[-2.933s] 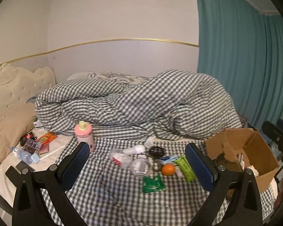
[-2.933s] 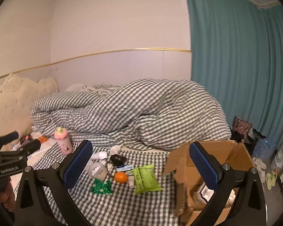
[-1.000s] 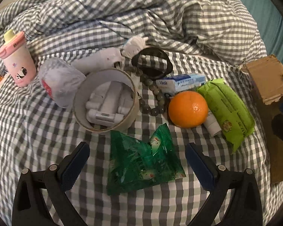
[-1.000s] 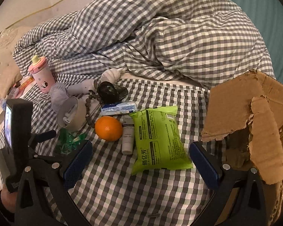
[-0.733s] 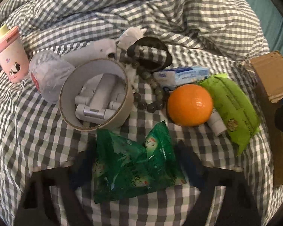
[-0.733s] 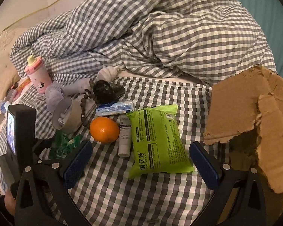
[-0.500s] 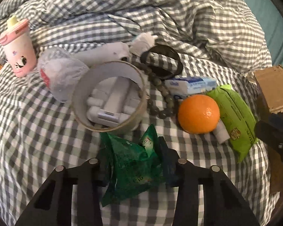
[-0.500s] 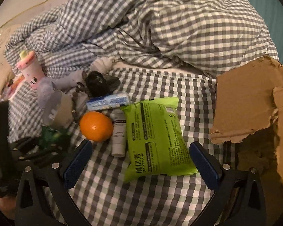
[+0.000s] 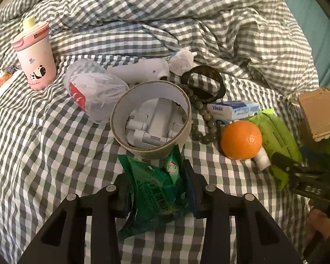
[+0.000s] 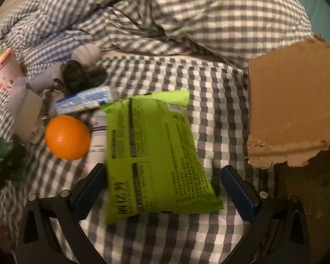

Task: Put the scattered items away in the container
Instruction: 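Grasp the green candy bag with the left tool while the right tool grasps the green wipes pack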

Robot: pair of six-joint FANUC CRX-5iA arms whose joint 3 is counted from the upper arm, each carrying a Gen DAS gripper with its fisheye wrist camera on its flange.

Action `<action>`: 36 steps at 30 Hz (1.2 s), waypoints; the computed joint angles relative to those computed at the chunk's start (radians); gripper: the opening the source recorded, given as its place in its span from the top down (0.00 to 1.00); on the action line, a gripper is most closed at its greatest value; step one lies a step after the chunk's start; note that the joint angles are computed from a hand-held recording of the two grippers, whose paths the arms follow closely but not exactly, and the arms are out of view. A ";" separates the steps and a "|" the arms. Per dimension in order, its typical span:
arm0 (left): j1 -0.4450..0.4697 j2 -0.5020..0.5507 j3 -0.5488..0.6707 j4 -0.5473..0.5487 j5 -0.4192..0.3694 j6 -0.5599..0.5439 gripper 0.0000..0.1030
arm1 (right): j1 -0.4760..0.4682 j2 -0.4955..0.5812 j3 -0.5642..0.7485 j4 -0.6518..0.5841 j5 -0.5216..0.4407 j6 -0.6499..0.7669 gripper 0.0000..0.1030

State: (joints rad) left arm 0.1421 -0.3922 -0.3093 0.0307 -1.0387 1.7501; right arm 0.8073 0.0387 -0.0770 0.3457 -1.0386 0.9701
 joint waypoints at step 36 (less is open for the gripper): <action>-0.007 -0.113 0.120 -0.067 -0.096 0.035 0.62 | 0.100 -0.196 -0.090 0.088 0.045 -0.123 0.28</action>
